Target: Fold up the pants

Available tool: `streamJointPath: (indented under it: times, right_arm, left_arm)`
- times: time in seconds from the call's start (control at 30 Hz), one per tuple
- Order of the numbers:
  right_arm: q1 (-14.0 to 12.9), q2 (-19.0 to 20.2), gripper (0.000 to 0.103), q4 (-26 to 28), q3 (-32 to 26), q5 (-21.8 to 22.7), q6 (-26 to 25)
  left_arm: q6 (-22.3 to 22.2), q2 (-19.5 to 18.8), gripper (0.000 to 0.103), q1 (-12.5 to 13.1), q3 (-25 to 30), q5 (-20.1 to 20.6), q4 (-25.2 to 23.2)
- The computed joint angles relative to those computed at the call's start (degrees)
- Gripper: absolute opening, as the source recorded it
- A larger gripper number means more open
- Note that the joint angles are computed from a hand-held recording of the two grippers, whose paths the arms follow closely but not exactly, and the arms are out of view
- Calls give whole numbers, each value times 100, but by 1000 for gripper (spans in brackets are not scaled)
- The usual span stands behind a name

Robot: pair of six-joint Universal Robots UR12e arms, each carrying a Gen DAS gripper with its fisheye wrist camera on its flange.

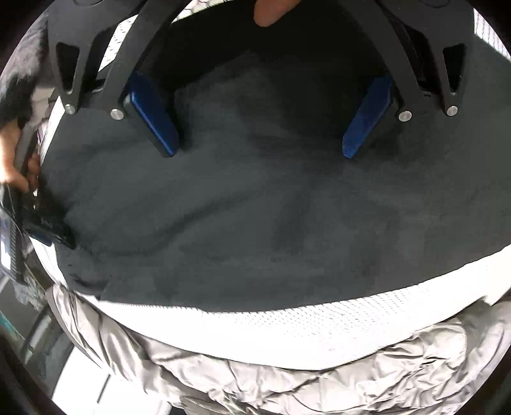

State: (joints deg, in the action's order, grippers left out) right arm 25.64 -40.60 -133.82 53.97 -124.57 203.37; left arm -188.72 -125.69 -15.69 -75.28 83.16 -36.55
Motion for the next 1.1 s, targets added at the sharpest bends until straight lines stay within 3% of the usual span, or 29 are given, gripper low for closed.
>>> streamJointPath:
  times: [0.07,0.13,0.23,0.37,0.43,0.53,0.63,0.7,0.77,0.83,0.9,0.93,1.0,1.07,1.1]
  right_arm:
    - [101,-180,91,-794,345,53,-424]
    - [125,-271,91,-1214,429,562,-708]
    - [198,-124,91,-1210,150,1045,-1253]
    - [244,173,91,-676,-413,1523,-1599]
    - [264,461,91,-284,-917,1479,-1586]
    - [227,959,91,773,-1862,1704,-1482]
    - [219,1029,91,924,-1965,1492,-1818]
    - [195,926,91,975,-1769,629,-1520]
    - [76,835,91,1377,-1593,-283,-726]
    - [-140,622,92,1583,-1235,-234,148]
    - [-317,323,92,1016,-695,550,608]
    - [-349,229,92,813,-527,710,667]
    - [-286,166,92,736,-479,430,585]
    - [-155,155,92,550,-509,9,387]
    - [-113,149,92,360,-512,21,279]
  left_arm:
    - [-117,43,102,14,-31,-59,142]
    - [-167,73,102,10,-12,-72,312]
    - [-129,-11,102,-27,235,86,282]
    - [-122,-252,102,30,721,-139,-111]
    - [-191,-455,102,63,1049,-174,-457]
    - [-463,-725,102,103,1397,-260,-991]
    - [-472,-728,102,170,1315,-520,-866]
    - [-357,-709,102,178,1296,-538,-889]
    - [-312,-691,102,200,1239,-582,-835]
    - [-295,-682,102,215,1186,-660,-726]
    - [-193,-680,102,198,1176,-575,-738]
    - [-166,-675,102,175,1195,-446,-797]
    - [-196,-597,102,153,1145,-280,-876]
    - [-181,-497,102,153,1048,-291,-663]
    - [-157,-473,102,148,1038,-261,-499]
